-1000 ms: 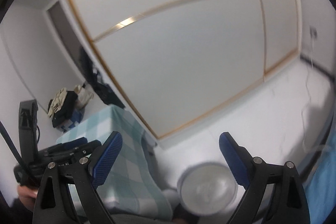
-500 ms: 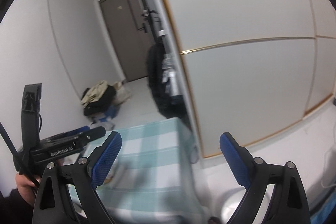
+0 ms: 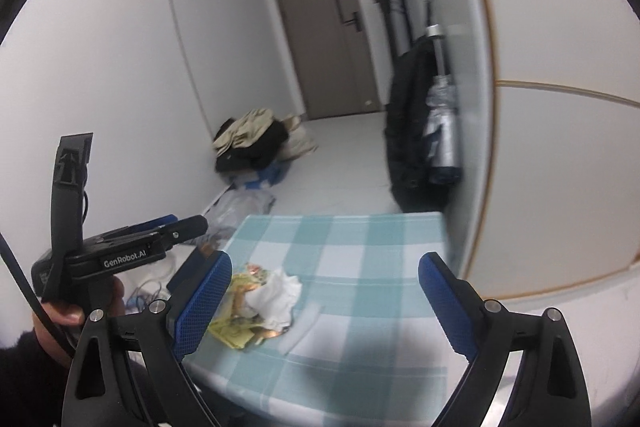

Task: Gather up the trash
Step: 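Move both open grippers back over the trash pile on the table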

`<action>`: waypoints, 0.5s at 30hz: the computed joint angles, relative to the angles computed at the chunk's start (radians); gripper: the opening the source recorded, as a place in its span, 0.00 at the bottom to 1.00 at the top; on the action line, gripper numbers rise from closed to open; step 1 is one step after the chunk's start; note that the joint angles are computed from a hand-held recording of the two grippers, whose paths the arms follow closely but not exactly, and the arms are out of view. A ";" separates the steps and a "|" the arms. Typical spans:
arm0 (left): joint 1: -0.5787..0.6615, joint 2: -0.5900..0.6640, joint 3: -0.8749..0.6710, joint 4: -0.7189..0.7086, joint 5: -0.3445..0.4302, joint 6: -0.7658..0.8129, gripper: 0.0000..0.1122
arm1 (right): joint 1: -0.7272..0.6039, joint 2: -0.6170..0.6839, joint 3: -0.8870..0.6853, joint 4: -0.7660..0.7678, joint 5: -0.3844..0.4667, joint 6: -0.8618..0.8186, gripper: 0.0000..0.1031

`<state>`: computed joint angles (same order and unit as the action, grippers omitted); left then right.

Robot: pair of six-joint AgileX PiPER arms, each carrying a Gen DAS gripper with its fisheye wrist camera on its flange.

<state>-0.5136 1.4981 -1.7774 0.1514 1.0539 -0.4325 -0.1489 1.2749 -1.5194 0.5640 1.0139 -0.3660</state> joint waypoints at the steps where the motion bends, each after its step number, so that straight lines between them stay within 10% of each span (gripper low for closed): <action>1: 0.020 -0.004 0.013 -0.013 -0.007 0.007 0.59 | 0.037 0.020 -0.004 -0.018 -0.014 0.012 0.92; 15: 0.292 -0.056 0.165 -0.241 -0.043 0.149 0.59 | 0.309 0.381 -0.208 -0.157 0.025 0.101 0.92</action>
<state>-0.2215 1.4422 -1.6124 -0.0895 1.0111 -0.2835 0.1605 1.6556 -1.7274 0.4069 1.0388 -0.2648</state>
